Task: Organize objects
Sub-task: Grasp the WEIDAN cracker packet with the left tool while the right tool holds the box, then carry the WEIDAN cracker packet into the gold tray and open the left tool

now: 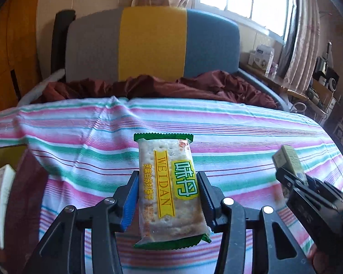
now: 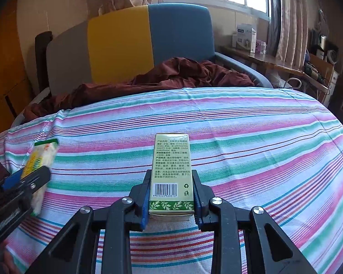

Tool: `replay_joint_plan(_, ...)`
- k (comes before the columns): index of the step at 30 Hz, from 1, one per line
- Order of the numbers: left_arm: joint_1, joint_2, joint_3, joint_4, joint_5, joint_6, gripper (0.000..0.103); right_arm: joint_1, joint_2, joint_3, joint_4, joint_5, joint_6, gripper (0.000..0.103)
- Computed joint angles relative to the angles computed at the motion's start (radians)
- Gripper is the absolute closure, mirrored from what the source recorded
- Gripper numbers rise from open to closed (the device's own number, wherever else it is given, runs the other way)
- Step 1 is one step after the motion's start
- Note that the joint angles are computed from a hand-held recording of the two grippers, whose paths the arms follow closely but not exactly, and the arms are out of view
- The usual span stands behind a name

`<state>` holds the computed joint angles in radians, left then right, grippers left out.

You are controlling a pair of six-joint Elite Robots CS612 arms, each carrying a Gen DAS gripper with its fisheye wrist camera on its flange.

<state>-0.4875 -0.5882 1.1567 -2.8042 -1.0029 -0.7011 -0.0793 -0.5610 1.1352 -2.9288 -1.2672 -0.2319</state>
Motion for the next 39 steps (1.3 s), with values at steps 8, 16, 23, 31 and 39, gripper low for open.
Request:
replay_joint_plan(8, -0.036, -0.029, 0.072, -0.117, 0.085, 0.101, 0.054, 0.003, -0.007, 0.025, -0.078, -0.011, -0.006, 0.073)
replay_joint_plan(16, -0.050, -0.069, 0.142, -0.159, 0.081, 0.118, 0.054, 0.001, -0.026, 0.064, -0.149, 0.031, -0.036, 0.073)
replay_joint_plan(23, -0.059, -0.101, 0.207, -0.220, 0.043, 0.112, 0.054, -0.002, -0.069, 0.125, -0.103, 0.089, -0.081, 0.073)
replay_joint_plan(31, -0.072, -0.156, 0.303, -0.311, -0.023, 0.100, 0.054, 0.007, -0.087, 0.180, -0.169, 0.071, -0.117, 0.073)
replay_joint_plan(39, -0.076, -0.220, 0.408, -0.389, -0.029, 0.082, 0.054, 0.016, -0.088, 0.192, -0.190, 0.054, -0.160, 0.073)
